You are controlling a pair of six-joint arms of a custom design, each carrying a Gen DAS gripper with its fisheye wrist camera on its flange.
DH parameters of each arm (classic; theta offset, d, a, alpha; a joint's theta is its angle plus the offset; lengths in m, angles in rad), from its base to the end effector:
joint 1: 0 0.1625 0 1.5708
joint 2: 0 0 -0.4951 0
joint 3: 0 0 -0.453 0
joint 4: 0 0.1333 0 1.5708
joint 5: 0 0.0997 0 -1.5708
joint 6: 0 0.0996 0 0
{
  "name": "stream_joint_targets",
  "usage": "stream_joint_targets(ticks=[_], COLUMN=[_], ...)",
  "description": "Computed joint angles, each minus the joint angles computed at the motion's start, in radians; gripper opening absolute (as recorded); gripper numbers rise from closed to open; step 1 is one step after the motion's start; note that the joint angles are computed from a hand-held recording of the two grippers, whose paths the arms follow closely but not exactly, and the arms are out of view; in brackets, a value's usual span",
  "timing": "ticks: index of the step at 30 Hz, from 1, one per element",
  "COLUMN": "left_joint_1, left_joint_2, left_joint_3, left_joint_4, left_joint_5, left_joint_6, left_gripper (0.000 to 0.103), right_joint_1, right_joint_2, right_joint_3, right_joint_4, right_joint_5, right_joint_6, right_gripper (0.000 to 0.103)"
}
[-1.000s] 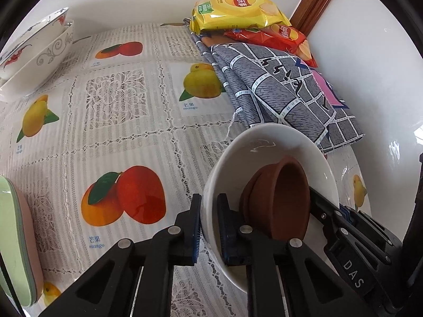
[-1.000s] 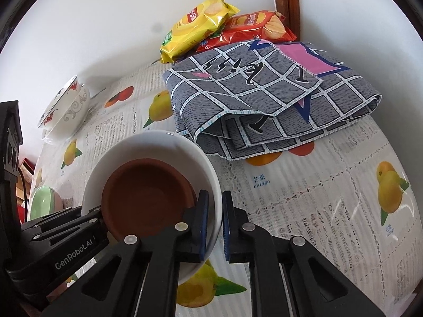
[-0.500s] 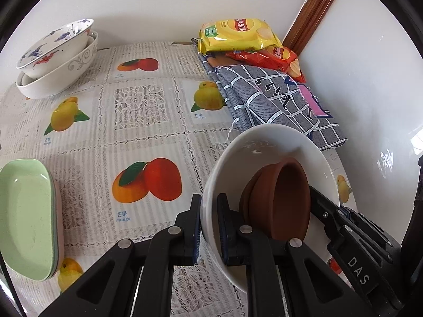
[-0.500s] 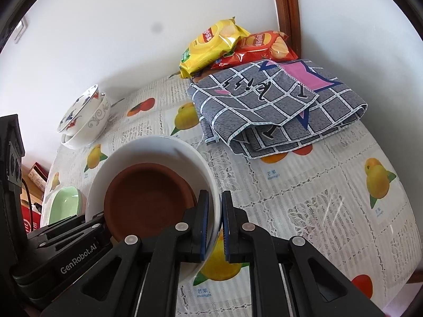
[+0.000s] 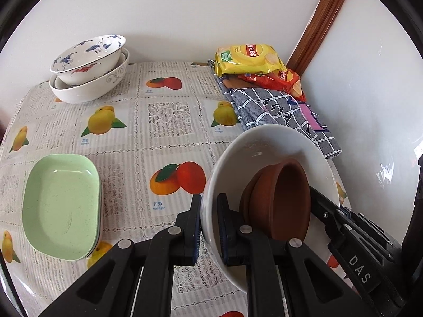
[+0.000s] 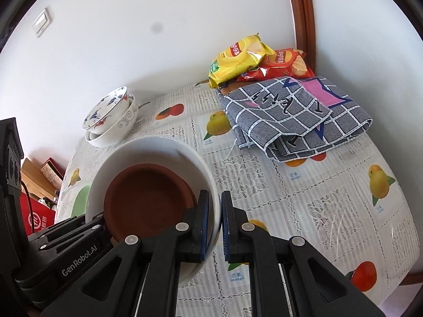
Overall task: Organize plates and bowls
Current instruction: 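Lift the white bowl with both tools and carry it toward the light green plates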
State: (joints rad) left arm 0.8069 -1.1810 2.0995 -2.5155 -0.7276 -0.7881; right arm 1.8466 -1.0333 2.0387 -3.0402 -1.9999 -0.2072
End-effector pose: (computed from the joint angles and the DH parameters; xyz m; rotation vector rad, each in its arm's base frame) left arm -0.2405 -0.5513 0.1969 -0.0439 2.4414 -0.7899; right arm 0.2588 -0.5772 0.1689 0.5030 -2.6145 0.6477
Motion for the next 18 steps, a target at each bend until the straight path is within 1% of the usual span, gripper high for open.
stream_joint_targets(ticks=[5, 18], left_joint_1=[-0.018, -0.010], left_joint_2=[-0.040, -0.127], left_joint_3=[0.028, 0.085], left_joint_4=[0.040, 0.036], left_joint_5=[0.030, 0.023], left_joint_6=[-0.037, -0.052], left_gripper=[0.012, 0.012], right_joint_1=[0.023, 0.077], right_joint_2=[0.007, 0.037], right_joint_3=[0.005, 0.011], right_joint_4=[-0.002, -0.018], right_joint_5=[-0.004, -0.027], right_joint_6=[0.010, 0.043], right_gripper=[0.009, 0.009])
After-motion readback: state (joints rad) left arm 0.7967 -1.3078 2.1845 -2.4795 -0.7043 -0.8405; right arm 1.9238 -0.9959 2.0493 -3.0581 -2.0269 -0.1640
